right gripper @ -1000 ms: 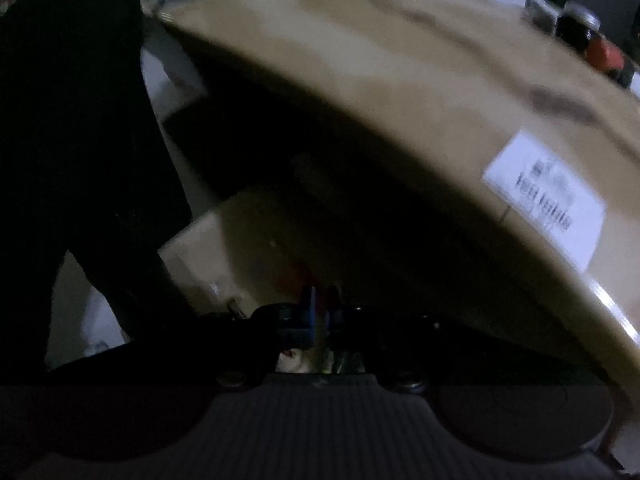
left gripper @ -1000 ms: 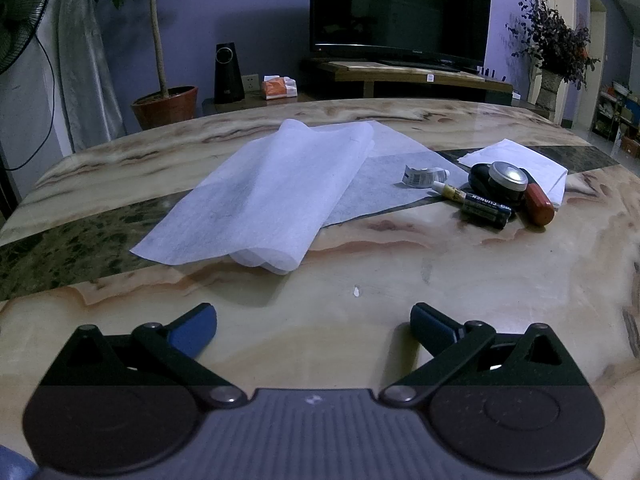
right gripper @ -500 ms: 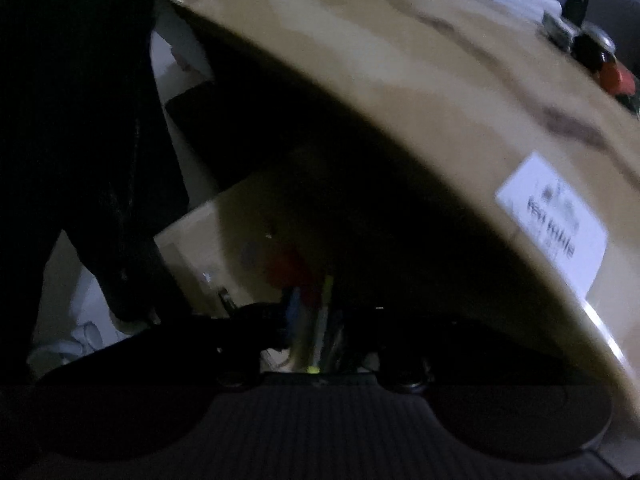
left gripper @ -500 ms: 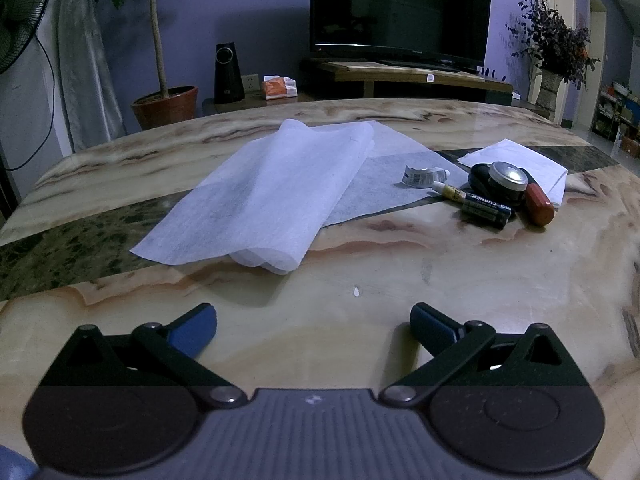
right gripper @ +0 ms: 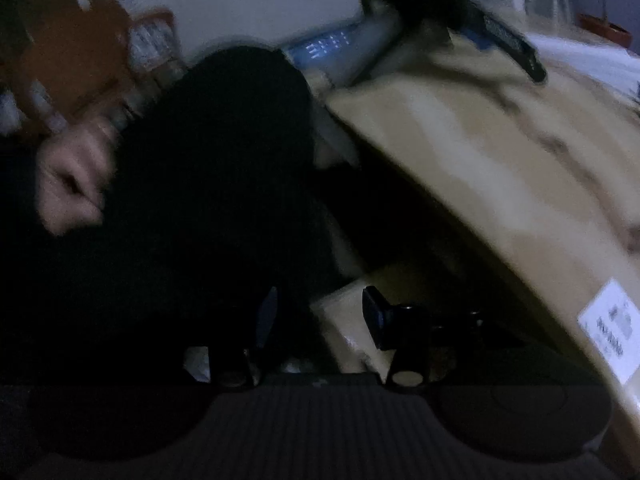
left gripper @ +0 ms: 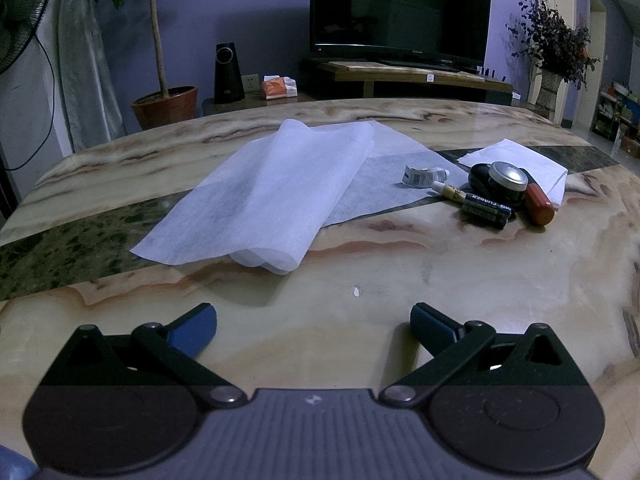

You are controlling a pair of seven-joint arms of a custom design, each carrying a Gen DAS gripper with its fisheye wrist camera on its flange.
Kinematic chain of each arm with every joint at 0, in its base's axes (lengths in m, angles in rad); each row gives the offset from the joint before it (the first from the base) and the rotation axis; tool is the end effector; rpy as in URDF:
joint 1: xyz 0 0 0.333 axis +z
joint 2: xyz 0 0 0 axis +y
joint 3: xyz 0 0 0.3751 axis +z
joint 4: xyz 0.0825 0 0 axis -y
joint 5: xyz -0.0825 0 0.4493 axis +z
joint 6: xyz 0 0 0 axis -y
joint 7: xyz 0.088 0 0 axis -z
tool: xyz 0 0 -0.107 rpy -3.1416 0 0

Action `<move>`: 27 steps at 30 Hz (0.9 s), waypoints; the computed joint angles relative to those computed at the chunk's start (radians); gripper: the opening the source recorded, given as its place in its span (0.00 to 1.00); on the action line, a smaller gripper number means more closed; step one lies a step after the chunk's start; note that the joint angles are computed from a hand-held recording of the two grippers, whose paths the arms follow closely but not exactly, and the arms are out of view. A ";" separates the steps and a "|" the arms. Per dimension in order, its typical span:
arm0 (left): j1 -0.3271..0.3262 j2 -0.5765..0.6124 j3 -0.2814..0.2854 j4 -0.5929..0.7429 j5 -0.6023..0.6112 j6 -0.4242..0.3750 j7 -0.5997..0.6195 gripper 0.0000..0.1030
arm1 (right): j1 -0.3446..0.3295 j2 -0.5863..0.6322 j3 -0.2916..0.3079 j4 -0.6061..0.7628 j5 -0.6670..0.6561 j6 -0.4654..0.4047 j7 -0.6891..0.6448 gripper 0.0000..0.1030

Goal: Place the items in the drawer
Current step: 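Open the right gripper to release the screwdriver in the drawer, then raise the open right gripper out of the drawer above the table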

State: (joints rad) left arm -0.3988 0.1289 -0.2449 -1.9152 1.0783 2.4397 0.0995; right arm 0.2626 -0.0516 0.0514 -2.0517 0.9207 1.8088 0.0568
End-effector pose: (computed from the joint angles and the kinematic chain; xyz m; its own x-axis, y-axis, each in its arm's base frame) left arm 0.5567 -0.4074 0.5016 0.1279 -0.9915 -0.0260 -0.6327 -0.0614 -0.7719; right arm 0.5364 0.2443 0.5077 0.9463 0.0732 -0.3149 -0.1817 -0.6851 -0.7054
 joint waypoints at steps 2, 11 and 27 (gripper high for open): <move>0.000 0.000 0.000 0.000 0.000 0.000 0.000 1.00 | -0.014 0.013 -0.018 0.026 0.076 -0.069 -0.010 0.49; -0.001 0.000 0.000 0.000 0.000 0.000 0.000 1.00 | -0.008 0.006 0.003 0.034 0.477 0.398 0.067 0.62; -0.001 0.000 0.001 0.000 0.000 0.000 0.000 1.00 | 0.003 0.289 0.075 0.342 0.188 0.778 0.026 0.73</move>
State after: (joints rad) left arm -0.3993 0.1290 -0.2443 -1.9151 1.0781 2.4398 0.0996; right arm 0.2655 0.2376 0.1269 -1.7098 1.1083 2.5864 0.0830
